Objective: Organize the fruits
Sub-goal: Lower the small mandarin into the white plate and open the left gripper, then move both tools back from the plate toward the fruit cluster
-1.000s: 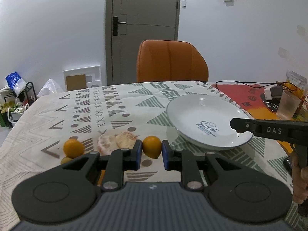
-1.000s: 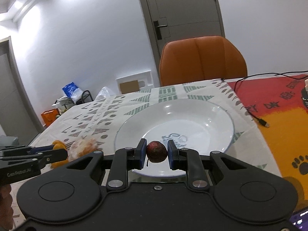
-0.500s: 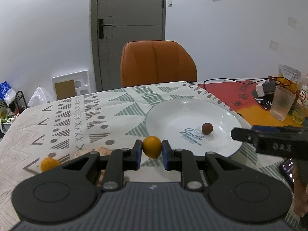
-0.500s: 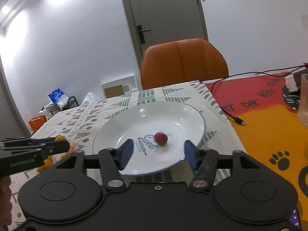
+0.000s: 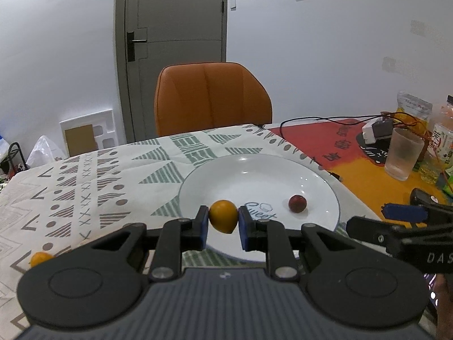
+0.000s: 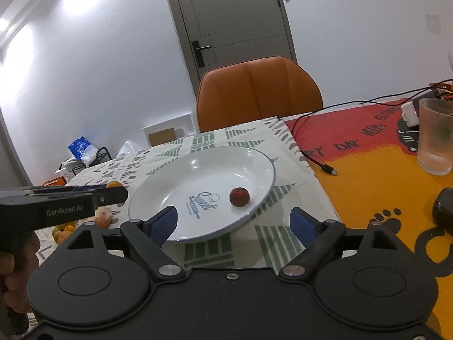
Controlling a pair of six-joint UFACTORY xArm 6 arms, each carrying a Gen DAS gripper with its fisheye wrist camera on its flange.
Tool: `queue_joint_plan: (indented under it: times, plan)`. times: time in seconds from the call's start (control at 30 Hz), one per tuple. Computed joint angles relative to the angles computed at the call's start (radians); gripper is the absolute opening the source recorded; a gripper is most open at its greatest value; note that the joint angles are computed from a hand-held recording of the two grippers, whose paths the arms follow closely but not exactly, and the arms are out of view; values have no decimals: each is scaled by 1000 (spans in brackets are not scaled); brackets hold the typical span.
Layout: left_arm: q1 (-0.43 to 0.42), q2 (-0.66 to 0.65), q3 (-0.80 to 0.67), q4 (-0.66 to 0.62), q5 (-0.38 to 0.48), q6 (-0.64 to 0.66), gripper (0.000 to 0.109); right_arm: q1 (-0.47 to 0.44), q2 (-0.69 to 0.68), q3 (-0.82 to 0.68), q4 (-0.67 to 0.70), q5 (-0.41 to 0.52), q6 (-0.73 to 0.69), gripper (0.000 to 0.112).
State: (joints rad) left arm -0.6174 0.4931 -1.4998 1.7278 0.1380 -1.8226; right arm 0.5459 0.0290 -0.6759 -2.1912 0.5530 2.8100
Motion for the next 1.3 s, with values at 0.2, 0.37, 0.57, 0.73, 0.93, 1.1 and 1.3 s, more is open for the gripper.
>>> queue_joint_plan:
  times: [0.2,0.37,0.57,0.73,0.93,1.1,1.3]
  plan:
    - [-3,5,-14,-12,-12,10,25,10,5,4,-18,0,43,87]
    - [0,-24,24,-44,9,24,32,17,22,-7,-33,-14,68,87]
    - [11,-79,98,-31,45,-17,53,33,29,-17,-31,-10,65,90]
    - [24,-130,160,-16,64,-54,64,47,42,-37,-29,-12,56,91]
    - [36,-200,243,22,106,-127,79,66,60,-67,-16,-22,32,93]
    - [51,-268,319,82,130,-204,87,85,76,-94,-14,-27,18,97]
    - [66,-339,401,111,166,-250,89,108,100,-133,-2,-39,-9,98]
